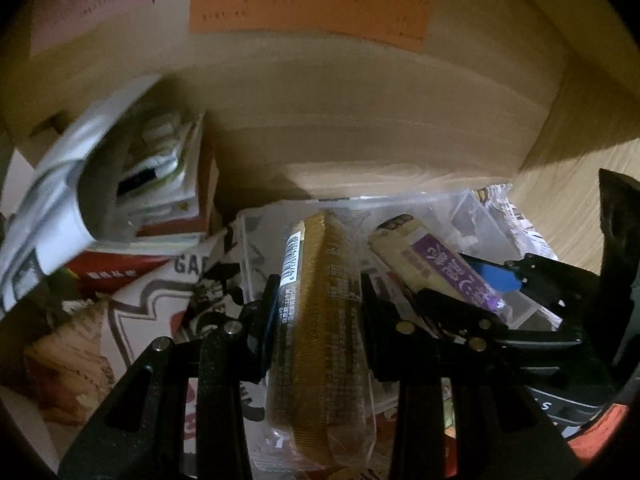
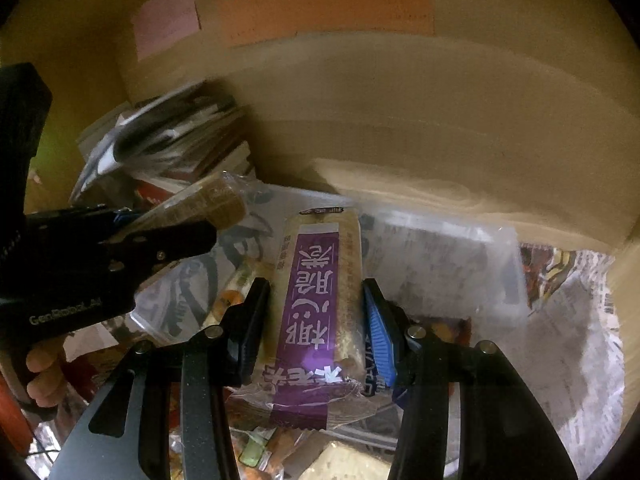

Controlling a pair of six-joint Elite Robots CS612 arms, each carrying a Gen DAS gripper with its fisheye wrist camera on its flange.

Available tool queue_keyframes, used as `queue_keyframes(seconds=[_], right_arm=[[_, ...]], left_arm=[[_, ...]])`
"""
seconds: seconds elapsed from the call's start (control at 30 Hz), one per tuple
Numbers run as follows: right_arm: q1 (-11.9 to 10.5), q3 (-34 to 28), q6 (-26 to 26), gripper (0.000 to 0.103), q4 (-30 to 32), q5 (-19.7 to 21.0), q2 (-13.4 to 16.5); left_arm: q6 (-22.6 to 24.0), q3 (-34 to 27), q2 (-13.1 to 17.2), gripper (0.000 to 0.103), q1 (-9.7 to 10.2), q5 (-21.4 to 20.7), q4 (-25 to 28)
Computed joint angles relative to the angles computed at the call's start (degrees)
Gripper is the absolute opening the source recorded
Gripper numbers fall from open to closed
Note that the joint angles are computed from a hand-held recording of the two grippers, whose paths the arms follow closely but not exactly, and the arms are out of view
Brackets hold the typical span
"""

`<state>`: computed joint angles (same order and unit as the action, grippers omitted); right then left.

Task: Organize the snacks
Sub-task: 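Carry the wafer stick and purple bar into the clear box and release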

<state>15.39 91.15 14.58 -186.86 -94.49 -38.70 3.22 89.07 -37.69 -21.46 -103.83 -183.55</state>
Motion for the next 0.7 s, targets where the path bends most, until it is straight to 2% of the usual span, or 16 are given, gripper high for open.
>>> queue_keyframes(seconds=[0.17, 0.27, 0.37, 0.53, 0.6, 0.7], right_arm=[[-0.37, -0.37, 0.68, 0.043, 1.32, 1.45, 0.32], [-0.23, -0.81, 0.44, 0.044, 2.33, 0.93, 0.48], [0.06, -0.98, 0.24, 0.045, 2.10, -0.27, 0.40], [0.79, 0.84, -0.91, 0.050, -1.32, -2.81, -0.86], [1.06, 1.74, -1.58, 0.051, -2.93, -3.70, -1.33], [1.48, 4.09, -2.19, 0.052, -6.15, -4.96, -2.57]], left_arm=[[0.67, -0.02, -0.30, 0.036, -0.27, 0.68, 2.11], [0.14, -0.39, -0.29, 0.043, -0.36, 0.86, 2.73], [-1.04, 0.70, -0.77, 0.058, -0.04, -0.09, -0.65], [-0.80, 4.18, -2.38, 0.062, 0.11, 0.57, -7.91], [-0.38, 5.94, -3.09, 0.068, 0.17, 0.85, -10.64], [0.15, 8.12, -3.66, 0.073, 0.20, 1.80, -14.13]])
